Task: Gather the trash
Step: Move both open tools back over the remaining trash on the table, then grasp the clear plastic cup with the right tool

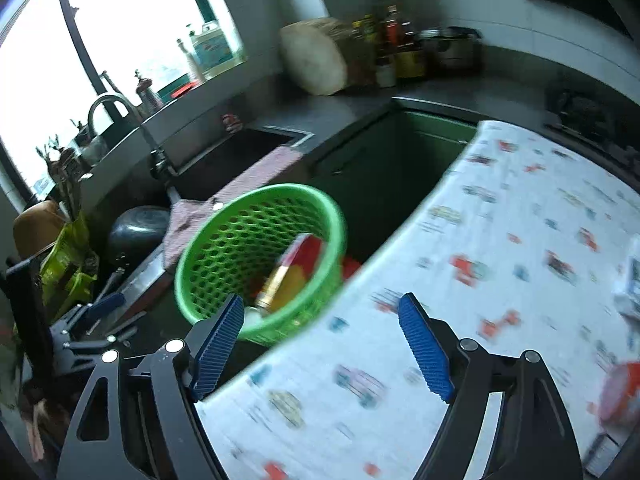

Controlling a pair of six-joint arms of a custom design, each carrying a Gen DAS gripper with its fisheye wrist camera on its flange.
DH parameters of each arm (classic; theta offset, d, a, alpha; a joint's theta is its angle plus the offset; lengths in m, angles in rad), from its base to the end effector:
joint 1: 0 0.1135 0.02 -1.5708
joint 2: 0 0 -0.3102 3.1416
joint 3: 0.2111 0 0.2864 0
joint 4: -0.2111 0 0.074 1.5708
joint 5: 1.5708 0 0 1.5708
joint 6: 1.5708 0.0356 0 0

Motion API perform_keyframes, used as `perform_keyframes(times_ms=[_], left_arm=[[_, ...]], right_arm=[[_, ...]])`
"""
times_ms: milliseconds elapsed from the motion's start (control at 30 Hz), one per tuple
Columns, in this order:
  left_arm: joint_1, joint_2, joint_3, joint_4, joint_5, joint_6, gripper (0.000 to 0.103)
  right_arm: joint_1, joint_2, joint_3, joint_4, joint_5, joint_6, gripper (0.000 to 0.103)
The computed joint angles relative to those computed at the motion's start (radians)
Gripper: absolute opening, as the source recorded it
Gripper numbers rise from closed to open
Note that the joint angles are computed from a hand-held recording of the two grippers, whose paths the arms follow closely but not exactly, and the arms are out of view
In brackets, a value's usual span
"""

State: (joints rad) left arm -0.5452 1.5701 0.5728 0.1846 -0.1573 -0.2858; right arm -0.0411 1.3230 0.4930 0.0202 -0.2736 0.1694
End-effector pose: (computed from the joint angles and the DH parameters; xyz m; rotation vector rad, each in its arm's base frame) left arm 0.2570 -0.1494 0.1418 0.2337 2.3693 -0.2110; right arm 0.2520 -0.0007 0.1697 0.1193 2.3728 0.3867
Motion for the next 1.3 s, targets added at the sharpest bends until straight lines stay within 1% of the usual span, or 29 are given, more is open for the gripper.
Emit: perform_keyframes(times_ms=[133, 267, 367, 500, 567, 667, 733, 867, 1033, 1200, 1300], left_arm=[[-0.092, -0.029, 0.014, -0.036, -0.038, -0.016, 0.098], [-0.184, -0.040, 0.042, -0.076, -0.070, -0.042, 0.098], [-0.258, -0.037, 0.071, -0.109, -0.085, -0.067, 0.098], [-0.361, -0.024, 0.117, -0.144, -0.136, -0.094, 0.098], [-0.415, -0.010, 0.148, -0.163, -0.162, -0.105, 0.098], [-0.472, 0.014, 0.196, -0.189, -0.180, -0.119, 0.098], [-0.508, 0.036, 0.231, -0.207, -0.193, -0.122, 0.098], [-0.574, 0.086, 0.307, -0.242, -0.221, -0.126, 0.098], [-0.641, 0.156, 0.415, -0.291, -0.238, -0.112, 0.098], [-0.684, 0.241, 0.531, -0.349, -0.255, -0.102, 0.098], [-0.698, 0.279, 0.579, -0.370, -0.253, -0.104, 0.098]], right_arm=[[-0.171, -0.155, -0.080, -0.101, -0.059, -0.086, 0.078], [-0.425, -0.296, -0.129, -0.249, -0.156, -0.255, 0.080], [-0.625, -0.340, -0.136, -0.346, -0.238, -0.404, 0.081], [-0.948, -0.311, -0.114, -0.463, -0.351, -0.666, 0.081], [-1.106, -0.251, -0.089, -0.513, -0.403, -0.804, 0.081], [-1.282, -0.154, -0.050, -0.554, -0.446, -0.960, 0.081], [-1.361, -0.090, -0.027, -0.566, -0.458, -1.030, 0.081], [-1.456, 0.025, -0.003, -0.526, -0.451, -1.113, 0.081], [-1.505, 0.152, 0.015, -0.511, -0.455, -1.180, 0.082], [-1.501, 0.153, -0.019, -0.432, -0.455, -1.205, 0.083], [-1.506, 0.168, -0.019, -0.415, -0.461, -1.223, 0.083]])
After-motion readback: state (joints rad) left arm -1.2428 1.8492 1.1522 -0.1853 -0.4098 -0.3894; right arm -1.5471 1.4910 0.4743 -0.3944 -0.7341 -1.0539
